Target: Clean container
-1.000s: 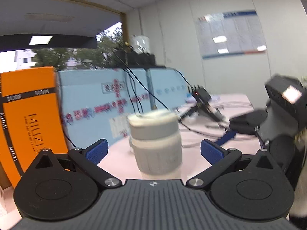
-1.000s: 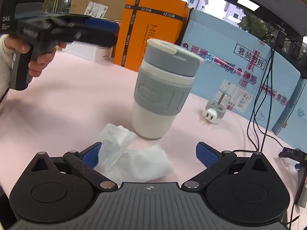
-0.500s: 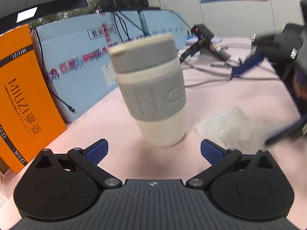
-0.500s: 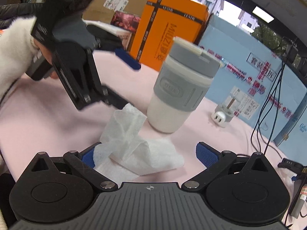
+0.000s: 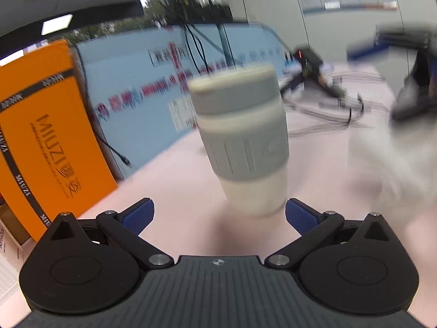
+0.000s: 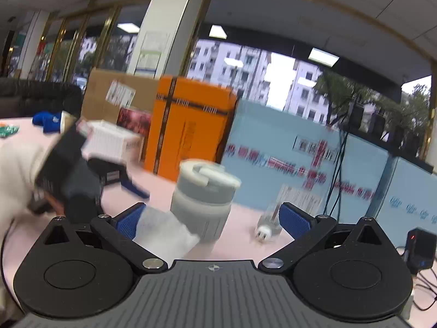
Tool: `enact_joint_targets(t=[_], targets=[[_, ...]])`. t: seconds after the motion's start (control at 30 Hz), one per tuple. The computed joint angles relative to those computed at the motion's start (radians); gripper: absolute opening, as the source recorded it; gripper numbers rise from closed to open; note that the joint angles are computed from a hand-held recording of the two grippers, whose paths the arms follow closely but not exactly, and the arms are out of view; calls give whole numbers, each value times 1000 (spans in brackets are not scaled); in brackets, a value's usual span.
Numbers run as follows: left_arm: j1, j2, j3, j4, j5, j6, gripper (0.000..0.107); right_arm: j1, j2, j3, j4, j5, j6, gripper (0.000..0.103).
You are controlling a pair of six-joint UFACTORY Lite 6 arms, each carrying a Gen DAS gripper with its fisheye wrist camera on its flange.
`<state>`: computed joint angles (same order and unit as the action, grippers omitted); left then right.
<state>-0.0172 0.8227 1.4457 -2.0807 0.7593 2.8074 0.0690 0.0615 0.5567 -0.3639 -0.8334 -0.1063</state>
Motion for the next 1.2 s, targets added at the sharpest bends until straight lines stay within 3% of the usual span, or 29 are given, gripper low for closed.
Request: enact_joint_targets(t=[0.17, 0.27, 0.37, 0.57, 0.7, 0.87, 1.0, 1.1, 1.2], targets=[[52, -52, -68, 38, 173, -27, 103, 53, 172, 77, 118, 74, -164, 103], [36, -57, -70, 113, 197, -39, 103, 80, 262, 99, 247, 41, -256, 103], [7, -57, -69, 202, 193, -42, 103, 66, 318, 124, 247, 22, -224, 103], [-82, -42, -58, 207, 58, 7, 103, 21, 358, 124, 222, -37, -140, 103], [-166, -9, -24, 122, -119, 101, 103, -7, 365, 111, 170, -77, -66, 103], [-172, 15, -2, 115, -141, 108, 103, -74, 328, 62, 57, -184, 77, 103], [-131, 17, 7, 153, -57, 52, 103, -177, 257, 4, -54, -379, 258, 103], [-57, 15, 15, 176, 108, -35, 103, -222, 245, -10, -49, -516, 332, 103], [10, 28, 21, 134, 279, -83, 103, -201, 284, 24, 50, -581, 317, 103]])
